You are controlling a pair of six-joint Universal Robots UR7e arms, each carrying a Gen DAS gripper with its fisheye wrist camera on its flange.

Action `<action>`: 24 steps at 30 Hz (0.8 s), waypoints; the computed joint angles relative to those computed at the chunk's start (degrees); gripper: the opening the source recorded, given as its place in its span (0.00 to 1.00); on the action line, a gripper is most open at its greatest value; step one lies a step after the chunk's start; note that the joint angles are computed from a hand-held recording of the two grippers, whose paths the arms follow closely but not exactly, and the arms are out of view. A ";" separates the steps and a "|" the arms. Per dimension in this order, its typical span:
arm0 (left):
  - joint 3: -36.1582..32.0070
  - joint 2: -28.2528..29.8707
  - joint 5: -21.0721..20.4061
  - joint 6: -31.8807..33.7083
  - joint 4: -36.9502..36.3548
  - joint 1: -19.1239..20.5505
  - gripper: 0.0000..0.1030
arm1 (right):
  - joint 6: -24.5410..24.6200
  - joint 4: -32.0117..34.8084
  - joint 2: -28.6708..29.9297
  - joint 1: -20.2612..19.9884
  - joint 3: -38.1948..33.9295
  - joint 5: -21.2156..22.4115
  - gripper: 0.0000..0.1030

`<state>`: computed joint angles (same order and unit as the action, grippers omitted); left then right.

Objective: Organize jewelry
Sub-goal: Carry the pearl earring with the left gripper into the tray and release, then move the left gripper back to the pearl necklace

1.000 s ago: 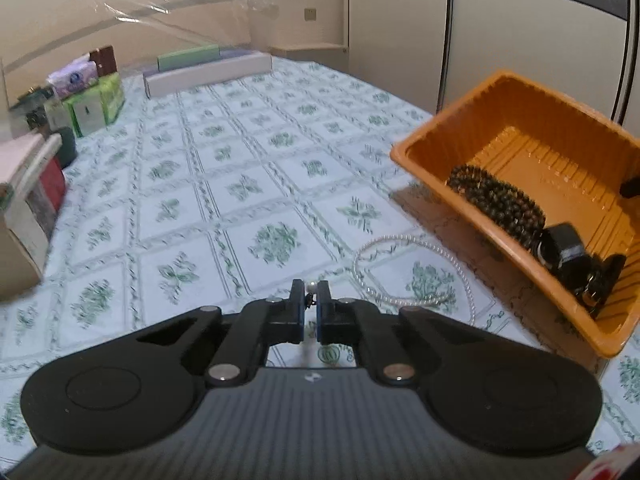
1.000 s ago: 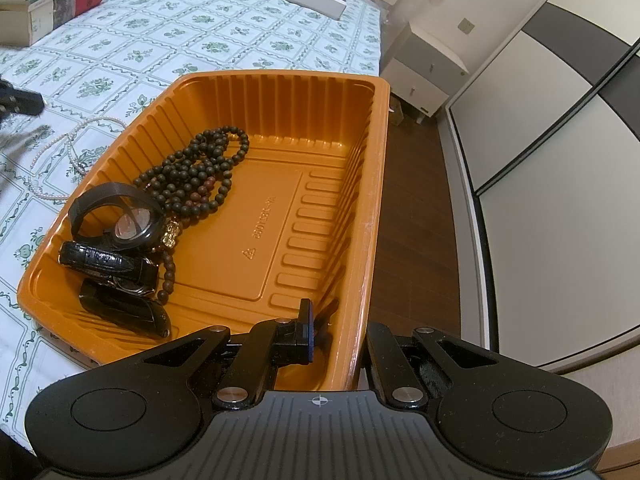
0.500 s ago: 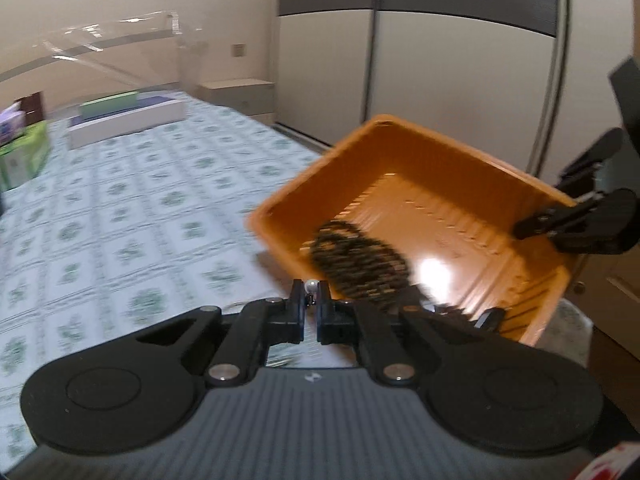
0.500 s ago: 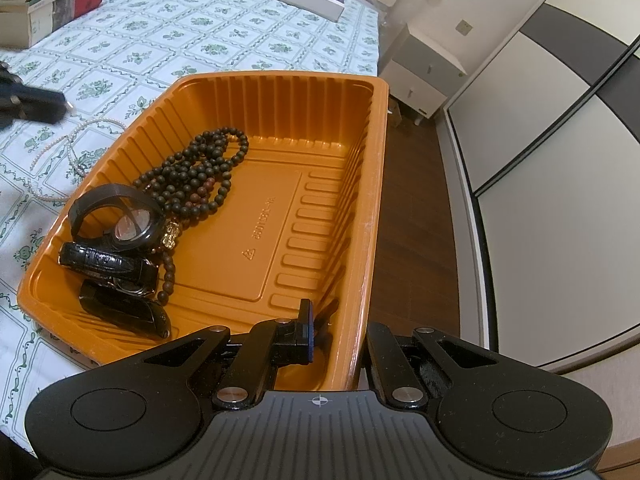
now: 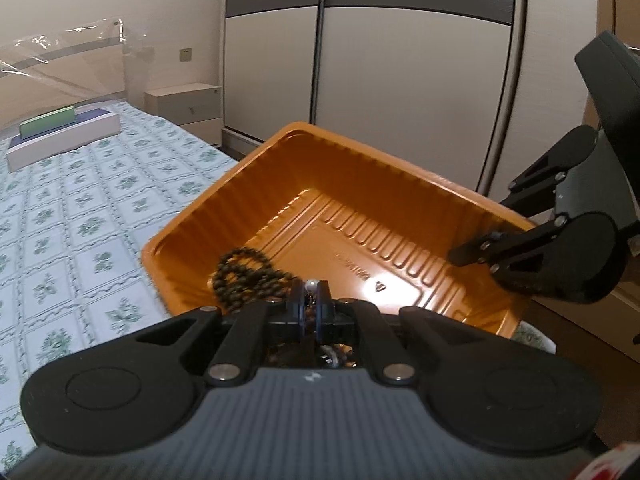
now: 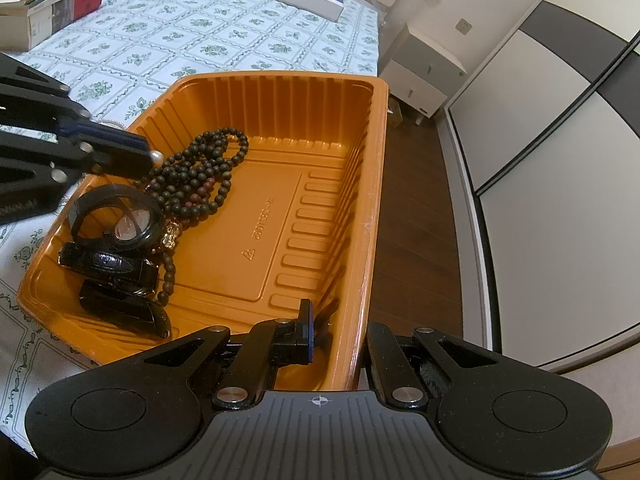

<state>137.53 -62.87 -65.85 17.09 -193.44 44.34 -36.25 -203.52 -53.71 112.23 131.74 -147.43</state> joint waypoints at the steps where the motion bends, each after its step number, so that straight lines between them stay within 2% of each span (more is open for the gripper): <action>1: -0.22 -0.02 -0.26 -0.27 0.85 -0.05 0.06 | 0.04 0.03 0.02 0.05 -0.02 -0.04 0.06; 2: -0.35 -0.38 -0.59 -0.63 2.07 0.01 0.10 | 0.06 0.01 0.03 0.11 -0.01 -0.09 0.06; 3: -0.35 -0.84 -0.82 -1.01 3.17 0.04 0.22 | 0.00 -0.03 0.02 0.10 0.00 -0.10 0.06; 4: 0.05 -1.28 -0.86 -1.00 3.12 0.08 0.25 | -0.03 -0.09 0.10 0.17 -0.03 -0.17 0.06; 9: 3.77 -5.20 2.26 -2.07 2.00 0.29 0.25 | -0.19 -0.43 0.19 0.07 -0.05 -0.04 0.06; 19: 11.18 -16.34 14.55 -3.99 2.90 2.71 0.24 | -0.28 -1.00 0.48 0.14 -0.04 -0.16 0.06; 24: 10.97 -17.17 16.78 -4.59 3.59 4.86 0.24 | -0.30 -0.98 0.43 0.14 -0.01 -0.19 0.06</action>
